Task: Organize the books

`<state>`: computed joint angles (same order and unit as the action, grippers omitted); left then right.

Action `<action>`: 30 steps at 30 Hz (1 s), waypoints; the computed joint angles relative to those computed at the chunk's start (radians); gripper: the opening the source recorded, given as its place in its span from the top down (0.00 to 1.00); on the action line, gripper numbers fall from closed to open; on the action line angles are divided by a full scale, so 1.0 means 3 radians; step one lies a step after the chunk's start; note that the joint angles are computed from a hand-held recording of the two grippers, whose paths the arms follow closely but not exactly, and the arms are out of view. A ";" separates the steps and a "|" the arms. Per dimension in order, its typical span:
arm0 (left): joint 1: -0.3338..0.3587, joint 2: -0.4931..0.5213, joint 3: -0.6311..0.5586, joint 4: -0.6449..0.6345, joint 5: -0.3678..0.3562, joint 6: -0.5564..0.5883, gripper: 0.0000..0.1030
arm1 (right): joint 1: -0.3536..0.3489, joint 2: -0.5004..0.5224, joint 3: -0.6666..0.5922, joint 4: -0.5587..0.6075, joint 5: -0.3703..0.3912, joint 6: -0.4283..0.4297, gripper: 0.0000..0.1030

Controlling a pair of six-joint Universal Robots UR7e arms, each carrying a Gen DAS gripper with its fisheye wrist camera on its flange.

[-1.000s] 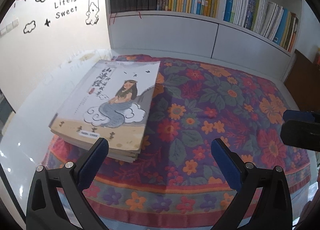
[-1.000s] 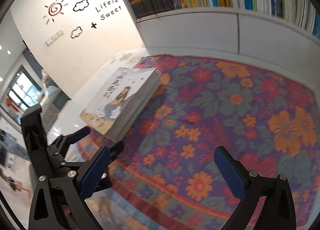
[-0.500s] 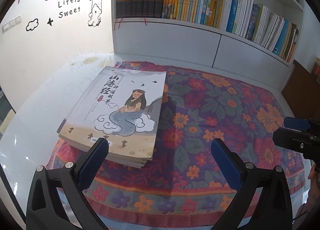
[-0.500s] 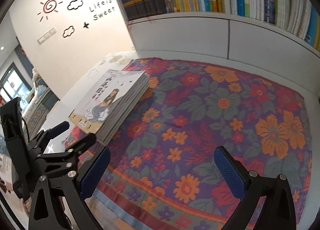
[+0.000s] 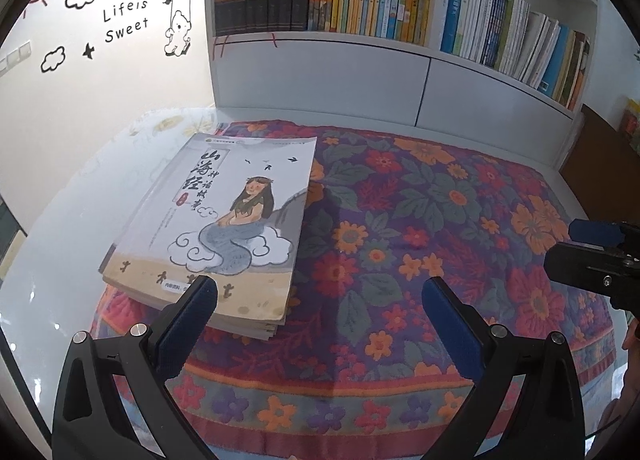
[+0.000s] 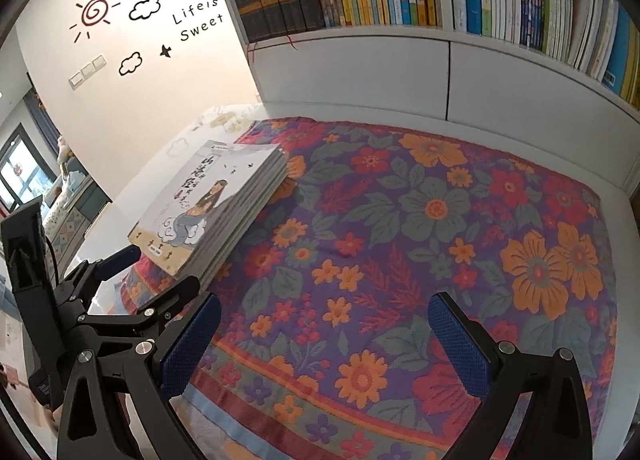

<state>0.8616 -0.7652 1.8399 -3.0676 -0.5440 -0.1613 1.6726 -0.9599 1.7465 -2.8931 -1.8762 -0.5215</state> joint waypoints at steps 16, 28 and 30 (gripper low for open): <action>-0.0022 0.0012 -0.0012 -0.0028 -0.0015 0.0044 0.01 | 0.0033 -0.0075 0.0091 -0.0131 0.0035 -0.0089 0.00; -0.0052 -0.0073 0.0059 0.0041 -0.0141 -0.0058 0.01 | 0.0004 -0.0177 0.0143 -0.0210 0.0218 0.0025 0.00; -0.0053 -0.0072 0.0059 0.0046 -0.0127 -0.0061 0.01 | 0.0004 -0.0174 0.0145 -0.0206 0.0213 0.0016 0.00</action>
